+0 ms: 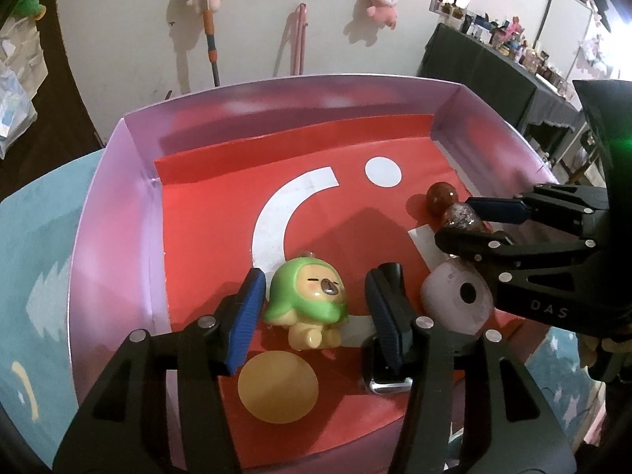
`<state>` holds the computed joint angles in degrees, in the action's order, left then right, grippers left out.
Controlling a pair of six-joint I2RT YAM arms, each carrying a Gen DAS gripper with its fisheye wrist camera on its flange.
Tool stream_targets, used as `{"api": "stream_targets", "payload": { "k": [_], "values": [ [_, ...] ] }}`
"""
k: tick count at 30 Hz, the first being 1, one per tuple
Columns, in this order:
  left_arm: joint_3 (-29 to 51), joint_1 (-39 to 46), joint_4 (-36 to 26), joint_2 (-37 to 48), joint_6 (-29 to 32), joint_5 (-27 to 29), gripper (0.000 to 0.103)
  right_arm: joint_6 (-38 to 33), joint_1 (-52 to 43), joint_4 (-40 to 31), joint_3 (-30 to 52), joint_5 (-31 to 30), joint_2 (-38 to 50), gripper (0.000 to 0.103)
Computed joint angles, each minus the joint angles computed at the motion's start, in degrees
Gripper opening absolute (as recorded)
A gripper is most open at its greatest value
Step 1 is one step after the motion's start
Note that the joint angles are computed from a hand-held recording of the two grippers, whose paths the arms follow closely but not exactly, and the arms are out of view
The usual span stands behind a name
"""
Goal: Organize rigid objects
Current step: 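Open both tools to release the items and lift away from the box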
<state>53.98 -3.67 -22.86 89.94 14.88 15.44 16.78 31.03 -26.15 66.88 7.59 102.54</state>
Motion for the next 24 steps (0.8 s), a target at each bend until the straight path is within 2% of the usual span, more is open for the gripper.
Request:
{"api": "stream_targets", "payload": {
  "k": [4, 6, 12, 18, 21, 24],
  "values": [
    [-0.1, 0.3, 0.0, -0.6, -0.3, 0.7, 0.053, -0.1, 0.1, -0.4, 0.2, 0.4, -0.1, 0.047],
    [-0.4, 0.5, 0.2, -1.2, -0.6, 0.8, 0.070, 0.0, 0.2, -0.5, 0.2, 0.5, -0.3, 0.050],
    [-1.6, 2.0, 0.3, -4.3, -1.4, 2.9, 0.071, 0.7, 0.1, 0.0, -1.3, 0.4, -2.5, 0.053],
    [-3.6, 3.2, -0.3, -9.8, -2.1, 3.9, 0.071, 2.5, 0.6, 1.5, -6.1, 1.0, -10.6, 0.065],
    [-4.8, 3.9, -1.0, -13.5, -2.2, 4.5, 0.079, 2.9, 1.9, 0.7, -7.5, 3.0, -14.6, 0.069],
    [-6.5, 4.8, -1.9, -18.1, -2.0, 5.6, 0.079, 4.2, 2.9, -0.1, -9.1, 3.5, -19.0, 0.075]
  ]
}}
